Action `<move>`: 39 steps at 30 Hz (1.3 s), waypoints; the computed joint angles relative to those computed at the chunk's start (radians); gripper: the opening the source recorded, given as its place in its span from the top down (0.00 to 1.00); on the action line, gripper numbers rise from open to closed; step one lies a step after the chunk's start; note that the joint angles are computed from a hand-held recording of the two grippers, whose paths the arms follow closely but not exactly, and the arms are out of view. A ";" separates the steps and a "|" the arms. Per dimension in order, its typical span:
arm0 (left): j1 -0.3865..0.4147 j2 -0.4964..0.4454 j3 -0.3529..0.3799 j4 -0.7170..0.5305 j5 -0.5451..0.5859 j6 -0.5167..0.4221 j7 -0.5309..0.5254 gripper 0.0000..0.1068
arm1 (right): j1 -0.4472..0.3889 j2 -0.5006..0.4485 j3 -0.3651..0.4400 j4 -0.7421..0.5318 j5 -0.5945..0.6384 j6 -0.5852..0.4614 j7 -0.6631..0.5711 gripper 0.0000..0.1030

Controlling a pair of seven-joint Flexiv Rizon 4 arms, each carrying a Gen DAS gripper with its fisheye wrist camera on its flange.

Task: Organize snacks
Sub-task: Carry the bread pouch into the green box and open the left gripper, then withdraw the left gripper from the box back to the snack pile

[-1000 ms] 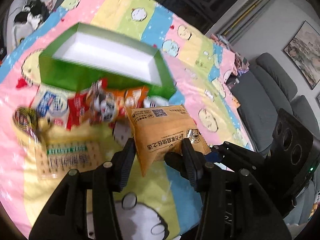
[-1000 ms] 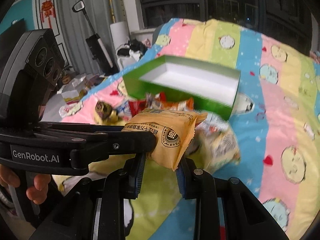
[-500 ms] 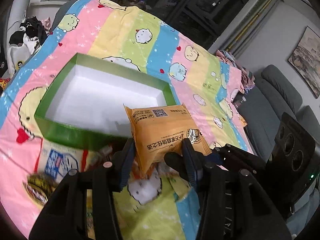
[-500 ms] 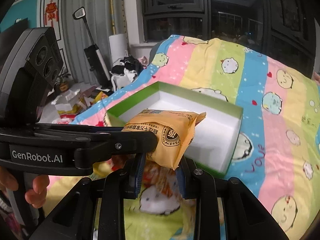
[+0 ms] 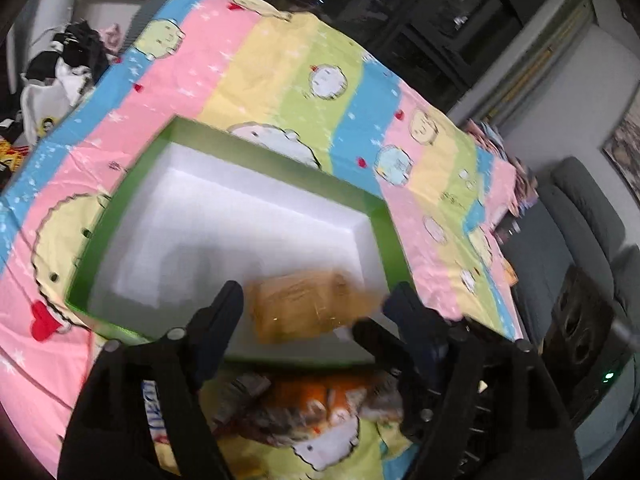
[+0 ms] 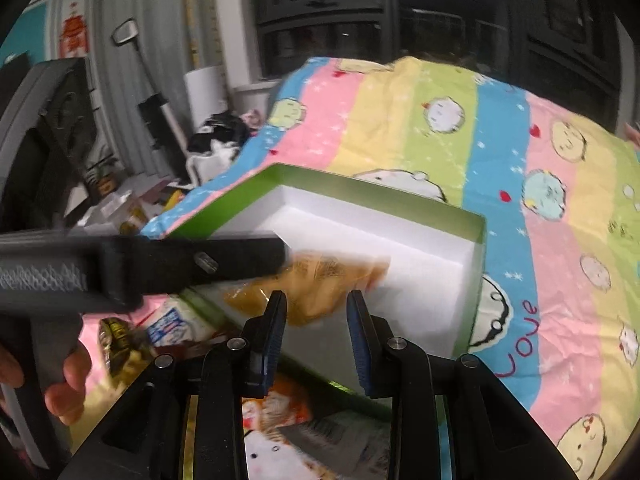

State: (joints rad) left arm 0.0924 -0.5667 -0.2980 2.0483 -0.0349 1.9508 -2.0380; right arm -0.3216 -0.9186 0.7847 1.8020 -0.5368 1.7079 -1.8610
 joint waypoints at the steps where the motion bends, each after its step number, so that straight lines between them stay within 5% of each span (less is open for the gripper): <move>1: -0.004 0.009 0.011 0.010 -0.003 0.010 -0.002 0.27 | -0.006 -0.003 0.005 -0.003 0.005 -0.010 0.007 0.67; 11: -0.121 0.113 0.160 0.189 -0.066 0.095 -0.033 0.22 | -0.177 -0.047 0.159 0.056 0.032 -0.069 -0.040 0.56; 18: -0.386 0.174 0.344 0.327 -0.309 0.139 0.076 0.22 | -0.245 -0.029 0.195 0.155 0.066 -0.074 -0.102 0.50; 25: -0.452 0.212 0.324 0.429 -0.438 0.179 0.115 0.22 | -0.283 -0.023 0.220 0.217 0.103 -0.140 -0.132 0.50; 39: -0.468 0.208 0.280 0.490 -0.437 0.208 0.037 0.20 | -0.268 0.033 0.236 0.277 0.215 -0.184 -0.218 0.50</move>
